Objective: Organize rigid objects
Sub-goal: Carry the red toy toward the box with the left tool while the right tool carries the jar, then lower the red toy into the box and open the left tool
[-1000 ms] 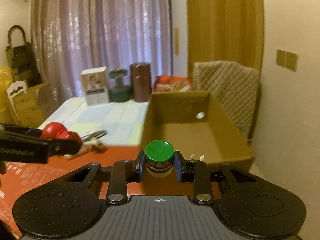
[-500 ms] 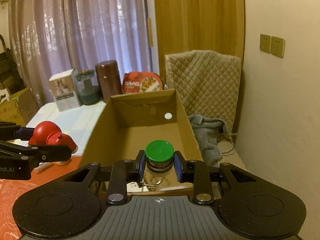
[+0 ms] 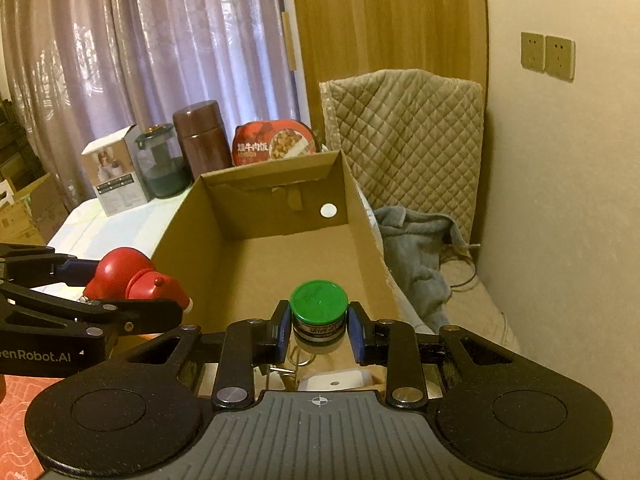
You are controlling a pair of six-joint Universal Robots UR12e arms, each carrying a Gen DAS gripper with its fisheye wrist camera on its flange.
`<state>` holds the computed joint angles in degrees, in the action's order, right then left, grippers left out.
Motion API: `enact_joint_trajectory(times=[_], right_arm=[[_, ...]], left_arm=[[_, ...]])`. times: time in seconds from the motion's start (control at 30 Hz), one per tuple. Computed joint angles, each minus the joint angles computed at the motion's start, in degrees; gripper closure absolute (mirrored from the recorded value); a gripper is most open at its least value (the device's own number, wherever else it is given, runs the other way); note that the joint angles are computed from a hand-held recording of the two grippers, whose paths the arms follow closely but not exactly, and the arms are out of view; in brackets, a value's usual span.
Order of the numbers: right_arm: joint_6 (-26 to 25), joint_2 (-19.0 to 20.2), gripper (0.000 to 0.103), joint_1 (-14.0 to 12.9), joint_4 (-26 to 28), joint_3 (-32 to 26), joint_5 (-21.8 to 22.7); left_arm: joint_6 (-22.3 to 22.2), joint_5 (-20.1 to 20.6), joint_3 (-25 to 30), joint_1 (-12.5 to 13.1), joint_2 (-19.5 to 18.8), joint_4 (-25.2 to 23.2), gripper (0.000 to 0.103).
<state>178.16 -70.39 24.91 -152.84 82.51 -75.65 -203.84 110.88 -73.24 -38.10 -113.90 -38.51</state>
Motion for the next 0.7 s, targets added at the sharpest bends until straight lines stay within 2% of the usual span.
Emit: enact_joint_trajectory(times=[0.47, 0.7], right_arm=[[-0.2, 0.9, 0.076, -0.1, 0.9, -0.5, 0.0], [0.3, 0.8, 0.076, -0.2, 1.0, -0.2, -0.3]], left_arm=[[0.3, -1.6, 0.0, 0.8, -0.5, 0.5, 0.039], [-2.1, -2.9, -0.1, 1.1, -0.7, 1.0, 0.039]])
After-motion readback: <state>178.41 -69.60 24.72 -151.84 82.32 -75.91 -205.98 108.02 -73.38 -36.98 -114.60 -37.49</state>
